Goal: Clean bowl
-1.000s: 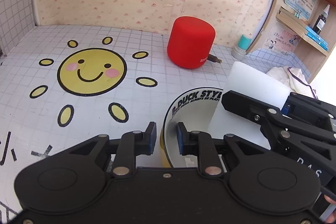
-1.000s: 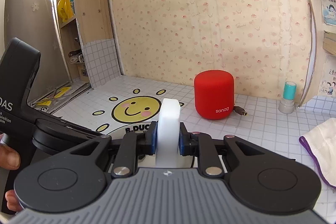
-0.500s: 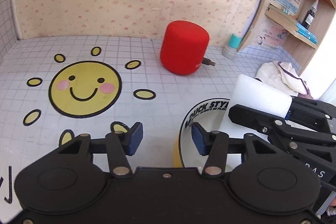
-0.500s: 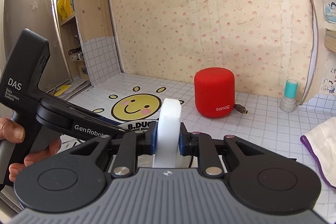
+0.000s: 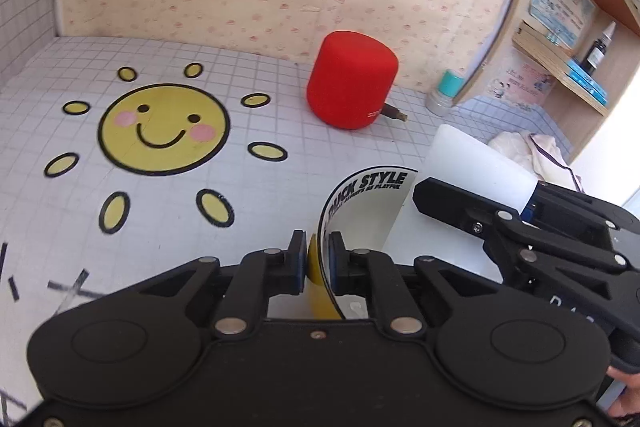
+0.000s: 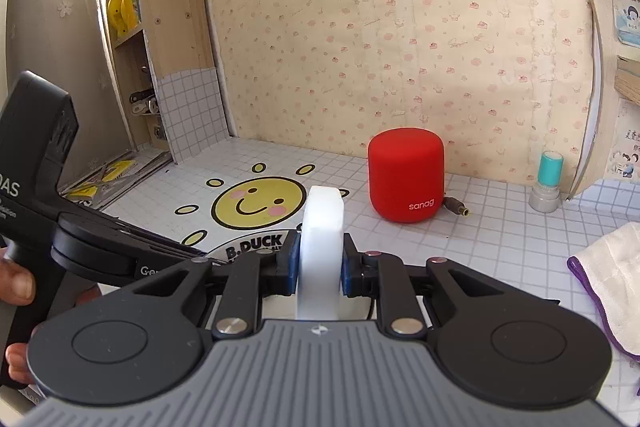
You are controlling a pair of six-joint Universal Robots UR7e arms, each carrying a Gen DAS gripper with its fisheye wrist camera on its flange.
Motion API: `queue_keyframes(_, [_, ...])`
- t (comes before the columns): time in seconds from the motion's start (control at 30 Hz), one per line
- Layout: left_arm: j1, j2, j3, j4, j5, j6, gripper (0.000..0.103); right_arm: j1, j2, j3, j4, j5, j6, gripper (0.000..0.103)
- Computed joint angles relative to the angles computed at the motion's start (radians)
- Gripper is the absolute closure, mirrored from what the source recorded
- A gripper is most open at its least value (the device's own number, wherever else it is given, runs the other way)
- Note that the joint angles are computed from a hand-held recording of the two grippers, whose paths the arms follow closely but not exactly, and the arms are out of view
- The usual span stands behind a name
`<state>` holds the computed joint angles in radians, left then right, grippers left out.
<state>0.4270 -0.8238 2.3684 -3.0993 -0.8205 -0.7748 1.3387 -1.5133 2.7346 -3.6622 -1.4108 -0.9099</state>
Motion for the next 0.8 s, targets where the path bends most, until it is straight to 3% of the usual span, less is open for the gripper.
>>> queue_keyframes(0.13, [-0.035,0.001,-0.005,0.082,0.045,-0.091,0.091,-0.007,0.005,0.009,-0.028,0.005,-0.011,0.081])
queue_keyframes(0.43, [-0.037,-0.007,-0.009,0.113,0.045,-0.098,0.091,0.011,0.047,-0.025,-0.013,0.016,-0.014,0.082])
queue_keyframes(0.63, [-0.034,-0.006,-0.003,0.088,0.035,-0.078,0.091,0.003,0.000,-0.052,0.134,0.088,0.039,0.082])
queue_keyframes(0.8, [-0.034,-0.004,-0.001,0.075,0.033,-0.051,0.091,-0.007,-0.002,-0.068,0.189,0.120,0.056,0.082])
